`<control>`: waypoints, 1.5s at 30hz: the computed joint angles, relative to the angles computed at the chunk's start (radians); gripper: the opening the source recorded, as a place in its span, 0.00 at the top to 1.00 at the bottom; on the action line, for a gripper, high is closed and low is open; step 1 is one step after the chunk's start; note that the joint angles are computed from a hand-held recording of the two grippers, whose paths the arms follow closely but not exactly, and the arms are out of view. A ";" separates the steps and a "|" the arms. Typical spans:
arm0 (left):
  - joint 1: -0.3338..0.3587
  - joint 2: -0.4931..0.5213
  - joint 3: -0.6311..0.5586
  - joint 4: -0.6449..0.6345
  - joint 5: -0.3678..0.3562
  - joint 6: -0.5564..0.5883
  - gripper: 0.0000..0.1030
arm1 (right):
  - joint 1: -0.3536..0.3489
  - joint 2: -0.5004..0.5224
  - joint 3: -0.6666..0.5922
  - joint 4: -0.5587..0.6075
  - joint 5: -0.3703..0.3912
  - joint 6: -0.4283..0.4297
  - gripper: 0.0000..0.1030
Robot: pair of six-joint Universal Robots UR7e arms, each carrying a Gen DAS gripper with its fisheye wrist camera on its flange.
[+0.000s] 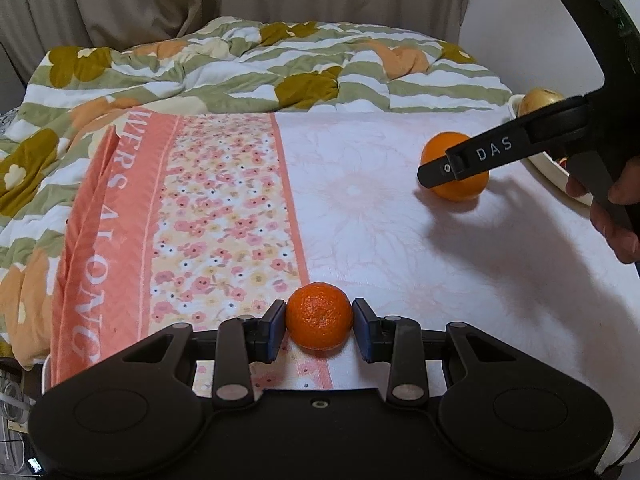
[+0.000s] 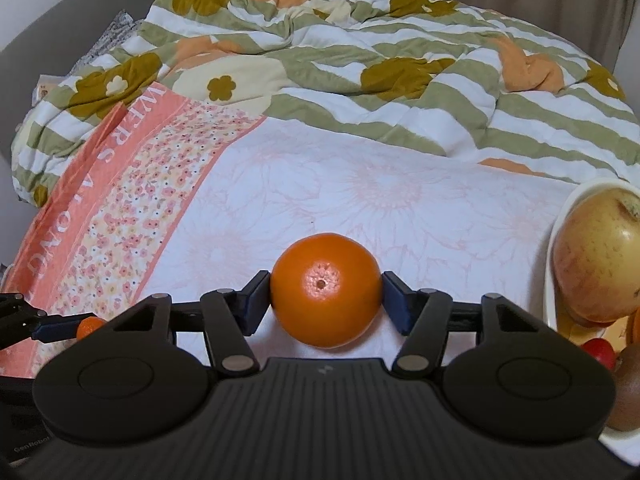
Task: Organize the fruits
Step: 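Carry the mandarin into the white bowl and open the left tool while the right tool carries the orange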
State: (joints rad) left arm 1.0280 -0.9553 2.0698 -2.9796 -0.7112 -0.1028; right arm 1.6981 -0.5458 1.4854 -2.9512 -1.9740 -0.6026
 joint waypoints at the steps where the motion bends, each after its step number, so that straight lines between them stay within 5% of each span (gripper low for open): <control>1: -0.003 -0.002 0.001 -0.006 0.002 0.002 0.62 | 0.000 -0.003 0.004 0.001 0.005 0.003 0.27; 28: -0.142 -0.010 0.051 -0.212 0.050 0.087 0.62 | 0.034 -0.275 0.331 -0.220 0.014 0.099 0.28; 37: -0.197 0.034 0.013 -0.251 -0.003 0.131 0.62 | 0.032 -0.425 0.471 -0.292 -0.014 0.149 0.28; 45: -0.251 0.140 -0.068 -0.262 0.004 0.121 0.62 | -0.034 -0.561 0.533 -0.282 0.020 0.085 0.28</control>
State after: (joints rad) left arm 0.7768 -0.8157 2.0015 -3.2413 -0.7074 0.0186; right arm 1.6641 -1.1072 2.0179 -3.2336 -1.9543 -0.5179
